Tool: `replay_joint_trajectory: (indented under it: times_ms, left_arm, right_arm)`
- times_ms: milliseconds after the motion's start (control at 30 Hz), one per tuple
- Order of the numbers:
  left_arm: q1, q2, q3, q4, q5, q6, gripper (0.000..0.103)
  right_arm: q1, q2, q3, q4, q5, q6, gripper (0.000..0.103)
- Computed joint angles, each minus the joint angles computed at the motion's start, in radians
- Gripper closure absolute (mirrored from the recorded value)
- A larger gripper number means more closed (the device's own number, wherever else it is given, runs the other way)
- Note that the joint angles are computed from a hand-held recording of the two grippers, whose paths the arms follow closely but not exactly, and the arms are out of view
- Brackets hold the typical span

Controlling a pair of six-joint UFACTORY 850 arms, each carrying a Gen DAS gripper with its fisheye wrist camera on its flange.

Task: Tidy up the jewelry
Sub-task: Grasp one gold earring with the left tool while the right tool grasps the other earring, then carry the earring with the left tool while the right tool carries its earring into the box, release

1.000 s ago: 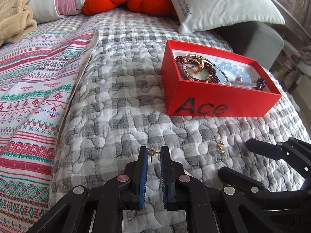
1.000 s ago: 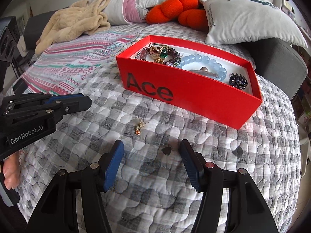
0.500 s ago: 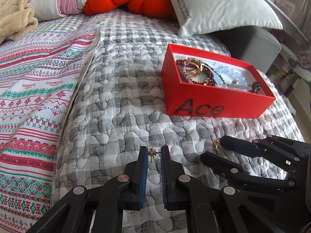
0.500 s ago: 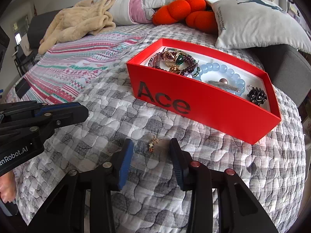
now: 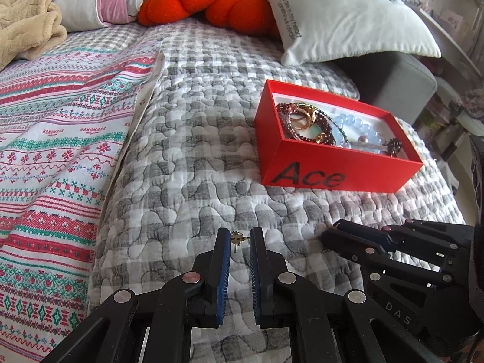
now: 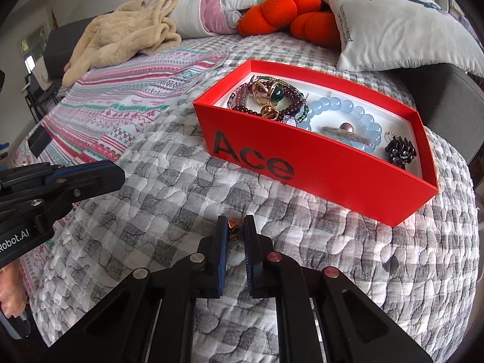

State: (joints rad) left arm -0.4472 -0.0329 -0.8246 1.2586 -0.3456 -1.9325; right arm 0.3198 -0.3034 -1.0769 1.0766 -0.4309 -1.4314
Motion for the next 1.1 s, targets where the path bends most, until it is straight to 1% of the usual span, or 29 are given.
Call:
replay_joint_trajectory:
  times_ms: [200, 433, 567, 800, 933, 1100]
  left_arm:
    - [0.011, 0.013, 0.011, 0.002, 0.006, -0.011, 0.096]
    - [0.017, 0.017, 0.008, 0.043, 0.006, -0.070, 0.096]
    - [0.013, 0.008, -0.010, 0.074, -0.003, -0.108, 0.096]
    - [-0.004, -0.027, -0.061, 0.146, -0.018, -0.186, 0.096]
    - [-0.016, -0.051, -0.093, 0.201, -0.026, -0.230, 0.096]
    - [-0.027, -0.097, -0.140, 0.240, -0.041, -0.240, 0.096]
  right_arm:
    - [-0.008, 0.019, 0.012, -0.018, -0.010, 0.021, 0.092]
    - [-0.028, 0.037, 0.008, -0.017, -0.013, 0.046, 0.092]
    - [-0.055, 0.041, -0.013, -0.006, -0.043, 0.066, 0.092]
    - [-0.107, 0.052, -0.040, 0.051, -0.088, 0.077, 0.092]
    - [-0.127, 0.054, -0.048, 0.067, -0.098, 0.073, 0.092]
    - [-0.147, 0.053, -0.058, 0.085, -0.106, 0.066, 0.092]
